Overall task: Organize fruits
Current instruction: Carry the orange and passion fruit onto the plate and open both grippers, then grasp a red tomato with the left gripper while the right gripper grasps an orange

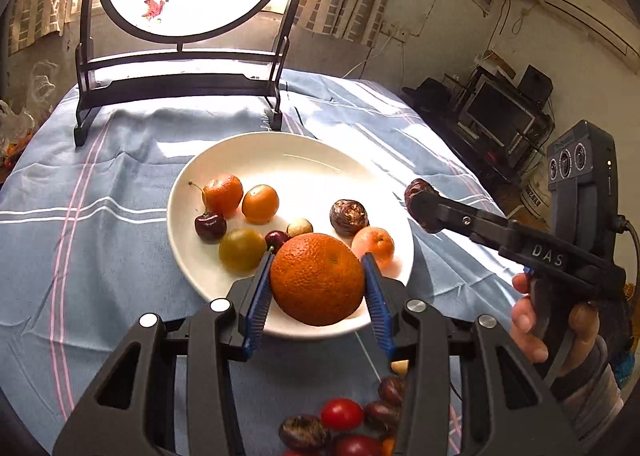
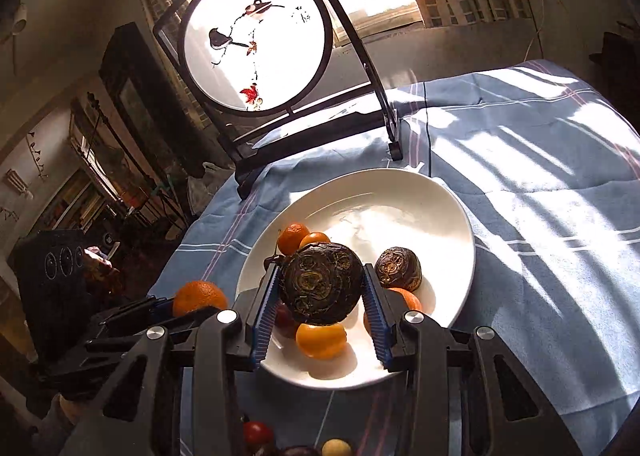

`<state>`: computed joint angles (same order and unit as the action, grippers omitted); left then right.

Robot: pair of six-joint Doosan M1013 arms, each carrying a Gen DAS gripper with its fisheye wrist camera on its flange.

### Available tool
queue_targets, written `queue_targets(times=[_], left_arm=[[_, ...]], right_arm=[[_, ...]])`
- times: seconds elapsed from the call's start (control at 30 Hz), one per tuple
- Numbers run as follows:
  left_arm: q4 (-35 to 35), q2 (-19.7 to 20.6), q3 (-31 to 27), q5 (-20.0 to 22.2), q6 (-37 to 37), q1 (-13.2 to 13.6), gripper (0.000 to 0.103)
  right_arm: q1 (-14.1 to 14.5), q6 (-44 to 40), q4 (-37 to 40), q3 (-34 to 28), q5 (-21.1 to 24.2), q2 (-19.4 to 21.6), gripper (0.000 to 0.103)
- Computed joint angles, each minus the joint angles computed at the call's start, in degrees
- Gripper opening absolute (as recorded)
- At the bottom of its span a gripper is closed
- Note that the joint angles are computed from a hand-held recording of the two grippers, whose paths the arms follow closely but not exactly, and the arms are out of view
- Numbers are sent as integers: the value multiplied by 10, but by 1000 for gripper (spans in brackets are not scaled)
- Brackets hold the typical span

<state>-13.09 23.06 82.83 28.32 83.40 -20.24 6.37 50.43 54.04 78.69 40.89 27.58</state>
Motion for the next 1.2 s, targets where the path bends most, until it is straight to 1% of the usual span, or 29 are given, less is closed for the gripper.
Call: queue_targets(times=[0.13,0.17,0.2,0.23,0.27,0.3,0.37,0.4,0.47,0.5,0.57,0.6,0.67,0.7,0.73,0.77,0.8,0.83,0.87,0.93,0.97,1.0,1.07,1.13,1.2], left_arm=[[-79,43,-48,34,44,16,43],[-84,50,-56,39,45,18,43],[-85,55,-61,40,39,20,45],[-95,58,-63,38,38,22,52],[-105,57,-60,30,36,24,56],[-109,53,-53,18,30,25,61],[-129,38,-34,-6,45,27,62],[-127,29,-23,-14,49,26,62],[-102,8,4,-31,39,21,64],[-95,-4,18,-36,42,18,66],[-70,-28,51,-42,41,10,67],[-44,-39,67,-40,30,5,68],[37,-66,109,-53,-36,-9,68],[65,-78,130,-60,-59,-16,67],[70,-89,148,-63,-58,-21,67],[92,-98,165,-65,-70,-28,67],[144,-104,178,-62,-110,-36,67],[197,-108,187,-57,-149,-46,67],[229,-108,194,-51,-168,-51,65],[276,-102,196,-35,-202,-60,53],[285,-98,194,-27,-213,-61,49],[295,-94,191,-21,-222,-63,45],[302,-88,183,-14,-226,-65,44],[322,-83,175,-9,-235,-67,45],[269,-73,163,7,-182,-63,43]], right_arm=[[9,55,-39,-44,6,36,42],[10,60,-42,-47,0,39,43],[10,58,-40,-48,-5,41,46],[12,64,-47,-47,-14,40,51],[13,68,-50,-42,-26,36,58],[11,61,-40,-36,-27,32,59],[6,42,-21,-22,-22,22,59],[4,26,-12,-11,-24,13,59],[0,-4,-2,21,-36,-8,59],[-3,-21,7,38,-37,-20,59],[-8,-49,22,75,-34,-42,59],[-10,-58,21,96,-35,-54,59],[-13,-84,31,141,-45,-81,59],[-17,-112,55,164,-46,-94,60],[-21,-139,82,186,-50,-105,61],[-24,-163,108,206,-57,-114,62],[-28,-181,132,223,-60,-122,63],[-33,-197,155,236,-55,-125,63],[-37,-207,173,244,-49,-127,63],[-44,-236,209,254,-43,-132,63],[-45,-244,217,256,-41,-133,63],[-45,-235,209,254,-39,-131,63],[-43,-225,203,253,-44,-130,63],[-44,-228,204,251,-35,-128,63],[-43,-218,187,247,-27,-125,63]])
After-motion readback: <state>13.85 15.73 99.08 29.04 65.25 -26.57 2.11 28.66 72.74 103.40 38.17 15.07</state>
